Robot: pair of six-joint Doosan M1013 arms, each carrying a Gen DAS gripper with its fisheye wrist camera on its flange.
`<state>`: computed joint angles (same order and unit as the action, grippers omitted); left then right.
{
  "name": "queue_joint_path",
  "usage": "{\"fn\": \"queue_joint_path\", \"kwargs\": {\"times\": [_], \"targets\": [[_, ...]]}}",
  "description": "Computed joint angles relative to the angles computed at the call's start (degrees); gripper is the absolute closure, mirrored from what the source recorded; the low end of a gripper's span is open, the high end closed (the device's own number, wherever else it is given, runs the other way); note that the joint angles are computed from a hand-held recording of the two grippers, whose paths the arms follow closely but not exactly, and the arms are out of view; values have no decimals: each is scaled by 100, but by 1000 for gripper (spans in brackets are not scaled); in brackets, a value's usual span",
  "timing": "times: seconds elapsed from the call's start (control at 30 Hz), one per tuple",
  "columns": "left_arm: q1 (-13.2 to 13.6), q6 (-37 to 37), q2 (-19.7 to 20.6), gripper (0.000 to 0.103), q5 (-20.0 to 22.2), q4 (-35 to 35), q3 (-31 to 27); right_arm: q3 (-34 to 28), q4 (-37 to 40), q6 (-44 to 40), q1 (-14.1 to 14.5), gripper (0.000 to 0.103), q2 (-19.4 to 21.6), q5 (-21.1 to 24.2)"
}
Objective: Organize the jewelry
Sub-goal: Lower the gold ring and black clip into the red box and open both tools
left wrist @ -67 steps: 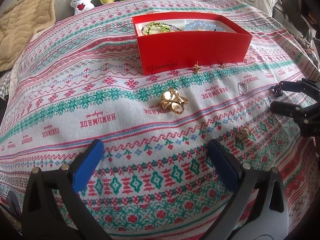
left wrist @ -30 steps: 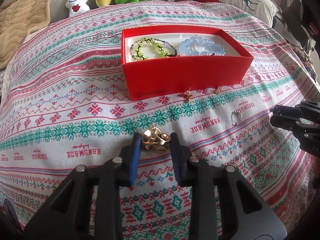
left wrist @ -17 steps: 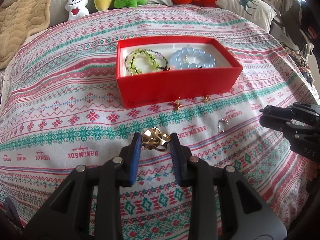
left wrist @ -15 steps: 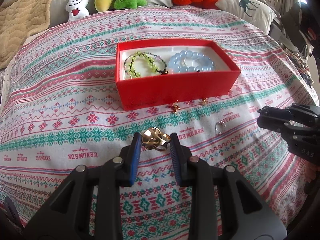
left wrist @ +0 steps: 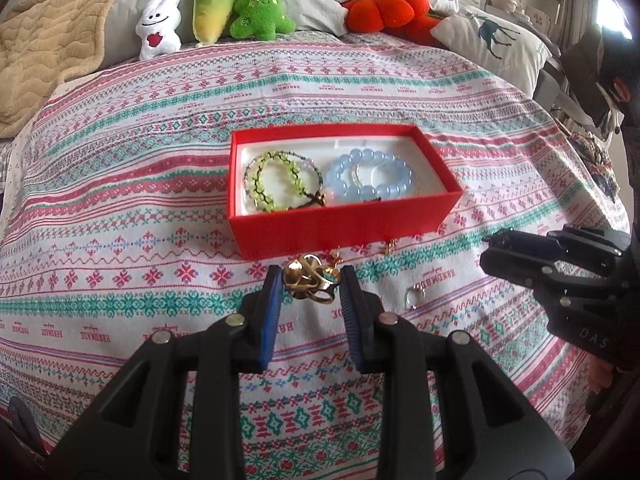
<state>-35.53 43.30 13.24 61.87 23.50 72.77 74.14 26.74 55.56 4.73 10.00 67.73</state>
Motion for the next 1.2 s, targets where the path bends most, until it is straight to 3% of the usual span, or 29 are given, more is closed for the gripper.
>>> {"fn": "queue_joint_path", "kwargs": {"times": [0.53,1.2], "targets": [[137,-324,236,72,-228,214,-380,-579,207,380,122,79,360,-45],[324,-631,574,72,-89,352,-587,-1069,123,765,233,79,885,97]]}}
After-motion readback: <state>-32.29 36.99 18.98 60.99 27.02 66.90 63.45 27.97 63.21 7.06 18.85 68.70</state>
